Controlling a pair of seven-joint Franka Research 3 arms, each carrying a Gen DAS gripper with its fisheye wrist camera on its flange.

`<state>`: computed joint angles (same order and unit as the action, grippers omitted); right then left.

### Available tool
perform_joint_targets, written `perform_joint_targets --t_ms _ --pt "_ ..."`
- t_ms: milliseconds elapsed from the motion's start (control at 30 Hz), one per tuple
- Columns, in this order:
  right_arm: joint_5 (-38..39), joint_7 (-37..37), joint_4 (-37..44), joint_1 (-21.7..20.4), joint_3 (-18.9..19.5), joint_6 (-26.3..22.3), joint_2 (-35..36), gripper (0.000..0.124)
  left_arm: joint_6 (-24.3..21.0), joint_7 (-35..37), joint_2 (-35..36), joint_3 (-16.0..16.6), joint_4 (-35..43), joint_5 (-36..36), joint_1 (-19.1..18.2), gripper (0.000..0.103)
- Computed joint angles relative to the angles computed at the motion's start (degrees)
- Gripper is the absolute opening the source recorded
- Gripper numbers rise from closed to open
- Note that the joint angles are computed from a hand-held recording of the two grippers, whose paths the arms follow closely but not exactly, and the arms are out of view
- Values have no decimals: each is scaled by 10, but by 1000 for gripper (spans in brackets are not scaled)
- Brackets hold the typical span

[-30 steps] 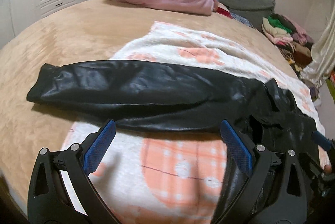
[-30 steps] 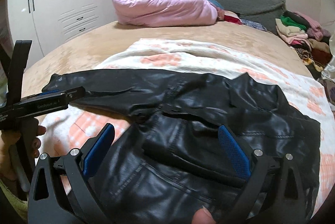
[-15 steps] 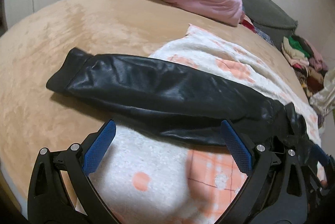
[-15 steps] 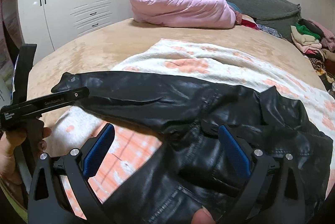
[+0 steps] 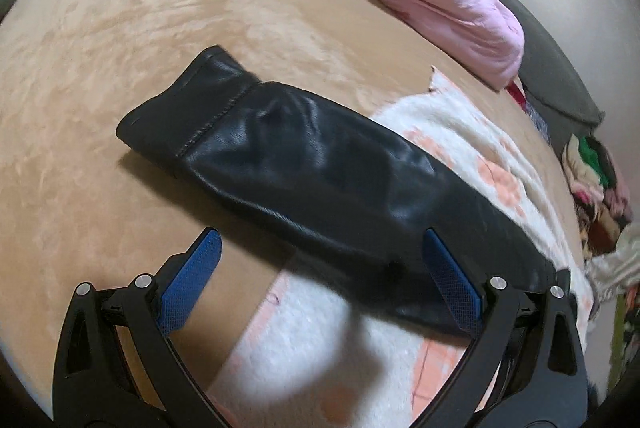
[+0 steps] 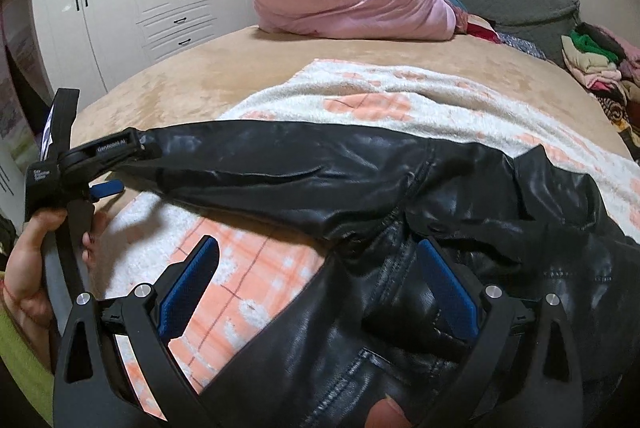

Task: Fold large clothes
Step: 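Move the left tool to the other sleeve cuff and close on it, then lift the sleeve with the left tool and fold it across the jacket body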

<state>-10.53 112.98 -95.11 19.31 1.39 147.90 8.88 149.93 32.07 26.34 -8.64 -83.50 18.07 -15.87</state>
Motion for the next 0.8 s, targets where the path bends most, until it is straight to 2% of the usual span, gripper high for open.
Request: perform_joint_targets --t_ms 167,233,267,300,333,400,500,600,800 --pt "1 6 -17 -4 -2 3 -10 99 28 -28 18 8 9 -8 7 93" --pt "-1 9 -25 -7 -3 3 -15 99 60 -55 24 21 7 1 3 93" --pt "-3 14 -31 -8 -3 4 -19 99 73 -63 28 22 8 0 4 89" --pt "-3 15 -36 -10 -3 6 -22 99 78 -68 31 23 11 0 5 75" --pt "-3 18 -42 -12 -3 6 -26 99 76 -78 32 29 14 4 2 66" --pt "-7 23 -55 -16 -2 5 -36 99 88 -87 30 31 8 11 2 24" --pt "-13 38 -75 -23 -2 5 -52 99 102 -113 19 52 2 47 -13 7" --pt "-13 53 -109 -34 1 14 -78 99 141 -132 1 64 -11 86 -25 1" --pt "-18 83 -172 -64 11 9 -135 99 205 -160 -33 80 -26 152 -48 0"
